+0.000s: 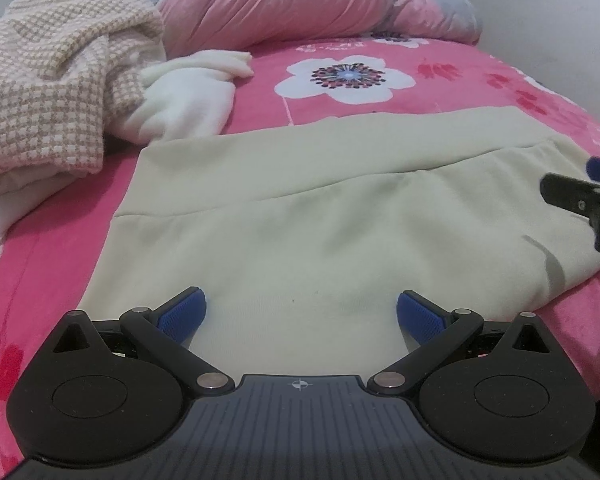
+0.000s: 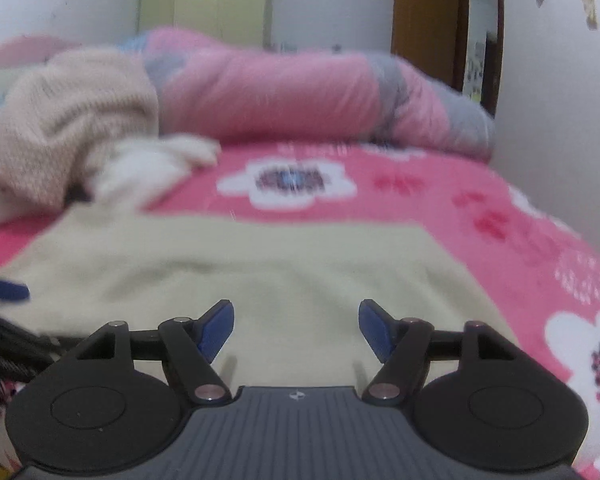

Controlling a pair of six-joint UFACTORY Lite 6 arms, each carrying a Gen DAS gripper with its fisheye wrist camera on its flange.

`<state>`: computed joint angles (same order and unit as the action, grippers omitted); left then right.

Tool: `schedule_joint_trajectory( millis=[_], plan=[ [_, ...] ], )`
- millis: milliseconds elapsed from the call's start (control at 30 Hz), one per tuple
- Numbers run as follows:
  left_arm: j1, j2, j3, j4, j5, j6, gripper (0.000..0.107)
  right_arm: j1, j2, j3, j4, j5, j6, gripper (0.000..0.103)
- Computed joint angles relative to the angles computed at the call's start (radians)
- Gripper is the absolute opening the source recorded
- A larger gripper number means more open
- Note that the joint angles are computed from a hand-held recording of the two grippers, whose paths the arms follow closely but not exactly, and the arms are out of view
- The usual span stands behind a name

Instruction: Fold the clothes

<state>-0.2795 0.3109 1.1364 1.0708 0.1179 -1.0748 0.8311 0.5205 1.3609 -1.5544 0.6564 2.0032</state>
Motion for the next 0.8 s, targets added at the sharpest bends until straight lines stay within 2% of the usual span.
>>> schedule_joint_trajectory(
  millis=[100,200,333,500,800],
  plan=[
    [-0.007,-0.002,-0.001,0.011,0.014,-0.022,0.103,-0.020,0.075,0.041,0.001,-0.048,-0.010,0.077],
    [-0.013,-0.004,0.003,-0.002,0.030,-0.011,0.103,-0.002,0.115,-0.006,-0.180,0.014,0.195,0.078],
    [-0.021,-0.002,0.008,0.006,0.048,-0.032,0.103,0.001,0.114,0.007,-0.164,0.015,0.192,0.078],
    [-0.044,-0.001,0.006,0.104,0.081,-0.146,0.103,0.009,0.115,-0.006,-0.193,0.030,0.232,0.078],
    [-0.062,0.006,0.020,0.109,0.123,-0.166,0.103,0.018,0.120,-0.028,-0.239,0.052,0.289,0.078]
  ],
)
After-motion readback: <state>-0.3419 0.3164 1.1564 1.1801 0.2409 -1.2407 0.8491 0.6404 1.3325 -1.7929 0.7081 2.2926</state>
